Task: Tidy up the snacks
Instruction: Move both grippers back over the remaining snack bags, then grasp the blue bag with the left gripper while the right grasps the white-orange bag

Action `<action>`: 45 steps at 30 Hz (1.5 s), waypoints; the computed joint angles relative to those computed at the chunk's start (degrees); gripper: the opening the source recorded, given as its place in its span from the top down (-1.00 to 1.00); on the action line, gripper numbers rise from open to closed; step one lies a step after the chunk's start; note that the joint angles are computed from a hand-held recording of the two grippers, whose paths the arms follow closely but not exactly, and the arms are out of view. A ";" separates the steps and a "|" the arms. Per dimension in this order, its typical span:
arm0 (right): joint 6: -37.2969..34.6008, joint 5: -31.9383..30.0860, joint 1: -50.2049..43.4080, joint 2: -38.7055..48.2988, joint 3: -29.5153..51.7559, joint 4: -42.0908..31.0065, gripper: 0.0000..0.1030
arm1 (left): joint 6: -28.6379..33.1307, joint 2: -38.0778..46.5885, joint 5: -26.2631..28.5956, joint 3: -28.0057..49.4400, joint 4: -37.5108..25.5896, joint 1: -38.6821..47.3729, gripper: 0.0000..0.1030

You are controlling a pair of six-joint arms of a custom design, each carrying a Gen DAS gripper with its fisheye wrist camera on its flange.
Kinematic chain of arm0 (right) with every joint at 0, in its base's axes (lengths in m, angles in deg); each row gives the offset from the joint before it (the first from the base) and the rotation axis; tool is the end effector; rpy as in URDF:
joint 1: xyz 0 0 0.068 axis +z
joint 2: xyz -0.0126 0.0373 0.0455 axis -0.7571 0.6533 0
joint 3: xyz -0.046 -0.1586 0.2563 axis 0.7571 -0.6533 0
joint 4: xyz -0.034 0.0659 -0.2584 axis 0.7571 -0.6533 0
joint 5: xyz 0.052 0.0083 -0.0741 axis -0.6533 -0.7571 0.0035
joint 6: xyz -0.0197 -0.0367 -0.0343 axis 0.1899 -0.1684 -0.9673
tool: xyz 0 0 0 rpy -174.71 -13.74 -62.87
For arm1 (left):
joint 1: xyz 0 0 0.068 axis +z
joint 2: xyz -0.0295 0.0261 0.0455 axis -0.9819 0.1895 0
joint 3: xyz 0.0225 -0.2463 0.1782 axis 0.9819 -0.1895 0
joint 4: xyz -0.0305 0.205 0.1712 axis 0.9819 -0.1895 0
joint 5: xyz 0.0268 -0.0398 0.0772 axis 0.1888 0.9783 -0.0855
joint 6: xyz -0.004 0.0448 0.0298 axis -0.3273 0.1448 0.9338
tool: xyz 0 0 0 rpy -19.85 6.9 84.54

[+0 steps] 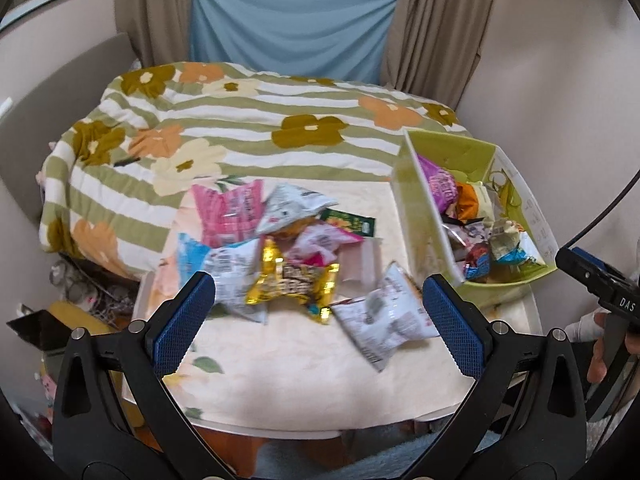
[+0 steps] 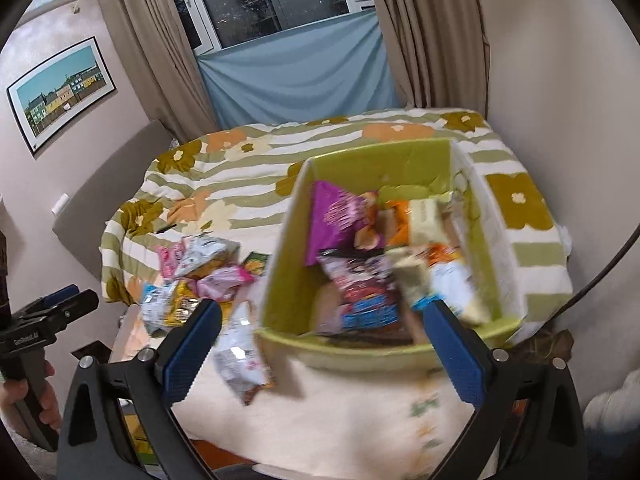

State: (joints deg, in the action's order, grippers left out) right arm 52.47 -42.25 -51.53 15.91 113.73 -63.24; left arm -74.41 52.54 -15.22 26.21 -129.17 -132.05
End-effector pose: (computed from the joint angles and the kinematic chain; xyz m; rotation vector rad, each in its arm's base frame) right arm 0.2582 0.0060 0.3766 -0.4755 2.3995 0.4698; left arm 0.1989 -0.2291 0.3802 -0.4662 2.3981 0.0148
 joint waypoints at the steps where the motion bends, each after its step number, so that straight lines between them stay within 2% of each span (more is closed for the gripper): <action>1: 1.64 0.97 1.56 -0.96 -0.87 0.31 -0.96 | 0.06 -1.55 0.26 -1.69 0.35 0.16 -0.99; 12: 20.36 13.28 21.13 -6.92 -9.43 4.46 -0.96 | 6.23 -20.05 7.50 -21.29 6.52 7.68 -0.99; 16: 27.76 16.65 26.40 -7.20 -12.54 6.81 -0.96 | 14.40 -25.73 13.95 -27.81 11.03 16.26 -0.99; 20: 35.08 20.38 31.23 -7.32 -16.08 9.20 -0.96 | 24.85 -28.04 23.30 -34.09 17.63 27.32 -0.99; 25: 41.58 22.30 33.94 -6.17 -21.10 13.34 -0.96 | 31.74 -24.52 31.05 -39.41 26.51 35.23 -0.99; 29: 44.36 22.68 34.62 -4.13 -23.04 15.06 -0.96 | 32.61 -19.14 33.36 -41.23 32.47 37.65 -0.99; 35: 44.07 21.14 33.99 -0.07 -24.23 18.03 -0.96 | 33.15 -12.23 34.29 -41.53 37.65 39.35 -0.99; 45: 43.01 20.16 33.07 4.19 -25.63 23.09 -0.95 | 32.71 -4.51 32.14 -39.81 40.10 37.03 -0.99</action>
State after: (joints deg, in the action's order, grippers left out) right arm 95.49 -22.09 -18.46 20.09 88.10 -40.15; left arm -41.70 48.03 16.92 -13.60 -89.07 -95.02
